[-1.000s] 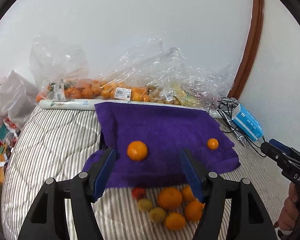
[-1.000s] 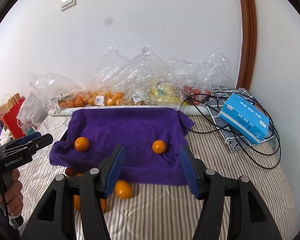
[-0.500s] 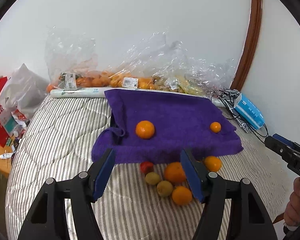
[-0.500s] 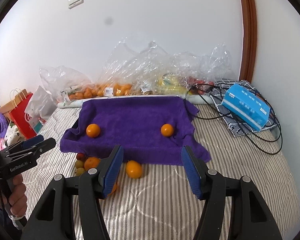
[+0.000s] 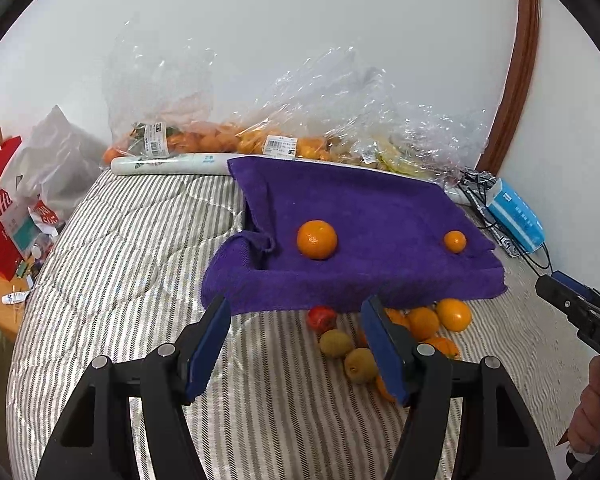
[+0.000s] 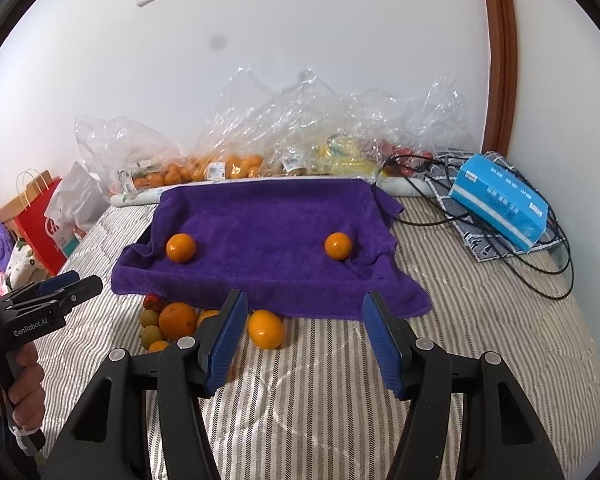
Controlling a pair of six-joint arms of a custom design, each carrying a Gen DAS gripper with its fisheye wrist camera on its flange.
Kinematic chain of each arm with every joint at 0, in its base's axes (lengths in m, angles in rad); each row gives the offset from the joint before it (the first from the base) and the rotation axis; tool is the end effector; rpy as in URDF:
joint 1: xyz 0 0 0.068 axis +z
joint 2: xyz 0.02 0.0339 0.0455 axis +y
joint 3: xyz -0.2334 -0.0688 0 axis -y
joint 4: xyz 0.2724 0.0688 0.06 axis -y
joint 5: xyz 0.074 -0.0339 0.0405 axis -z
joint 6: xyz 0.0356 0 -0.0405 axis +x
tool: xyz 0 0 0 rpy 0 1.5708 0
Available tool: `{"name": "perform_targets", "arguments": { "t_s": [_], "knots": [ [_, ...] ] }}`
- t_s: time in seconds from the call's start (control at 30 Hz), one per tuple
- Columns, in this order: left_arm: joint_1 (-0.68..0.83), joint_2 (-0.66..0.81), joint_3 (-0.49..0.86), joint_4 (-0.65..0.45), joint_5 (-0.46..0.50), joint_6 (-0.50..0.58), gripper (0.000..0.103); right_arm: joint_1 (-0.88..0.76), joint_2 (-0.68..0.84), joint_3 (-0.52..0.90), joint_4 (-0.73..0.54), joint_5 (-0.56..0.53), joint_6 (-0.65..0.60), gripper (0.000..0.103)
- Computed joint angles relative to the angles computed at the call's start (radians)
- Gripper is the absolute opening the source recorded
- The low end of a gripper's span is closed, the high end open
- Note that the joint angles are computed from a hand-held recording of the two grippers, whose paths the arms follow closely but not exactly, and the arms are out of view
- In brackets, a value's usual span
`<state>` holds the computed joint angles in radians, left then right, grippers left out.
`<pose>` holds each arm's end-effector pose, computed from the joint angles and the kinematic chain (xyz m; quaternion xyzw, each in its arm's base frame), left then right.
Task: Organize fruits
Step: 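Grasp another orange from the pile with the right tool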
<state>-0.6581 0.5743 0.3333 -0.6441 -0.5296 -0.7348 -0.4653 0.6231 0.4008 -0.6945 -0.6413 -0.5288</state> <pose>0.1449 -0.0893 0.1525 -0.1228 0.9049 -0.0191 0.4070 0.1631 -0.0580 0.1668 -0.1297 0.8951 0.1170 0.4103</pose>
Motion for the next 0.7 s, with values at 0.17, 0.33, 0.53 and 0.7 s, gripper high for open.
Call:
{"name": "perform_targets", "arguments": {
  "t_s": [0.17,0.33,0.53,0.7],
  "knots": [
    [0.054,-0.045,-0.037,-0.001,0.045,0.025,0.065,0.05,0.033,-0.038,0.06,0.05,0.023,0.056],
    [0.115,-0.075,-0.069,0.012,0.09,0.066,0.065,0.102,0.119,-0.057,0.129,0.089,0.038,0.052],
    [0.192,-0.095,-0.101,0.039,0.162,0.114,0.065,0.198,0.228,-0.066,0.22,0.13,0.066,0.048],
    [0.241,-0.118,-0.122,0.043,0.213,0.137,0.065,0.274,0.329,-0.057,0.301,0.162,0.09,0.048]
  ]
}}
